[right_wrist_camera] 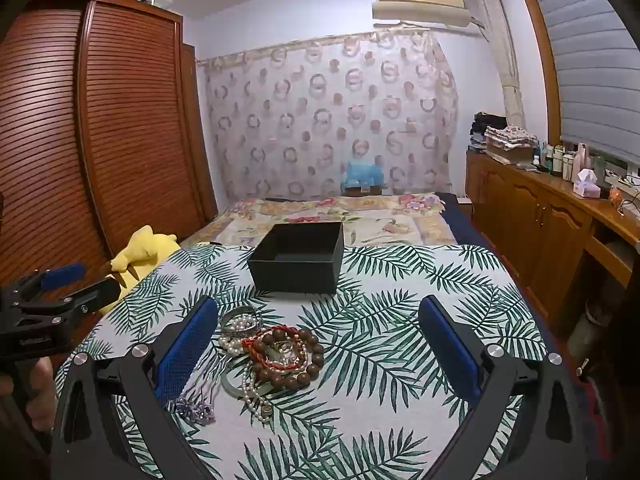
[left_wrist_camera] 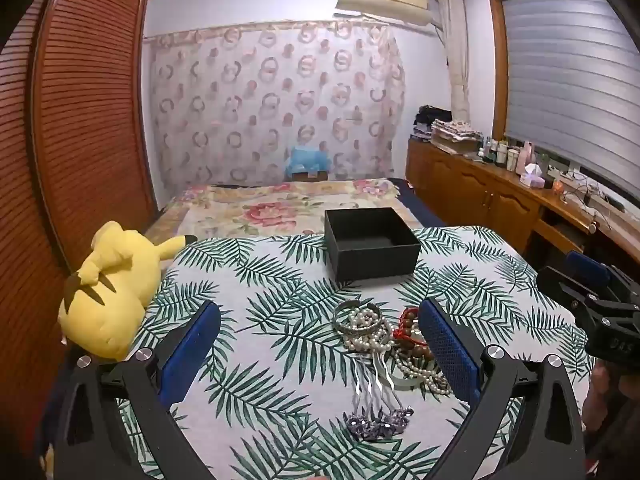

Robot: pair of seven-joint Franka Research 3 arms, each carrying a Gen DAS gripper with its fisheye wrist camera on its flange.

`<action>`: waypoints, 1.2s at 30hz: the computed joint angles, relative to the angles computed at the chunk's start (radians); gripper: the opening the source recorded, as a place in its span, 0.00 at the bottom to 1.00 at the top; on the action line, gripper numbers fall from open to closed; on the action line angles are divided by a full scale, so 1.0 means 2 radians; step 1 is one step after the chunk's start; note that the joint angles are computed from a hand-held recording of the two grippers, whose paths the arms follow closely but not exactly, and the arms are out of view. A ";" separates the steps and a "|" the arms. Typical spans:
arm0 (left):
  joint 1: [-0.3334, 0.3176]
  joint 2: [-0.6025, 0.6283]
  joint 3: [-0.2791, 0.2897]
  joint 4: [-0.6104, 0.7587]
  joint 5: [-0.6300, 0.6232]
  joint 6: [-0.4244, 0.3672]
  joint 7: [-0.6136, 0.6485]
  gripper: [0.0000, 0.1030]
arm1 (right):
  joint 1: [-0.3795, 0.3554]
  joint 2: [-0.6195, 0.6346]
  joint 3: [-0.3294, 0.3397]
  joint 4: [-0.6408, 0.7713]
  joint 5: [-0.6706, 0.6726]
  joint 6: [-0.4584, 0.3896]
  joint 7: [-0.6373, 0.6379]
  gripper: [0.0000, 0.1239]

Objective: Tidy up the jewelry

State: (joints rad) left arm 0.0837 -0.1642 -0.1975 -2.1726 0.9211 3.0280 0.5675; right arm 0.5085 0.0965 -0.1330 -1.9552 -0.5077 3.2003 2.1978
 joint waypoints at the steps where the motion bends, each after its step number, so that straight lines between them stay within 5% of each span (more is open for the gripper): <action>1: 0.000 0.000 0.000 0.000 0.001 0.000 -0.001 0.93 | -0.001 0.001 0.002 0.000 0.003 0.000 -0.002 0.81; 6: 0.001 0.000 0.000 0.000 0.004 0.003 -0.005 0.93 | 0.020 0.001 -0.024 0.002 -0.024 0.004 0.023 0.81; 36: 0.000 -0.001 0.000 -0.001 -0.002 -0.001 0.002 0.93 | 0.020 0.005 -0.022 0.007 -0.042 0.004 0.040 0.81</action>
State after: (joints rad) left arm 0.0834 -0.1658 -0.1975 -2.1738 0.9162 3.0268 0.5722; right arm 0.5483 0.1063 -0.1765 -1.9408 -0.5925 3.2078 2.2783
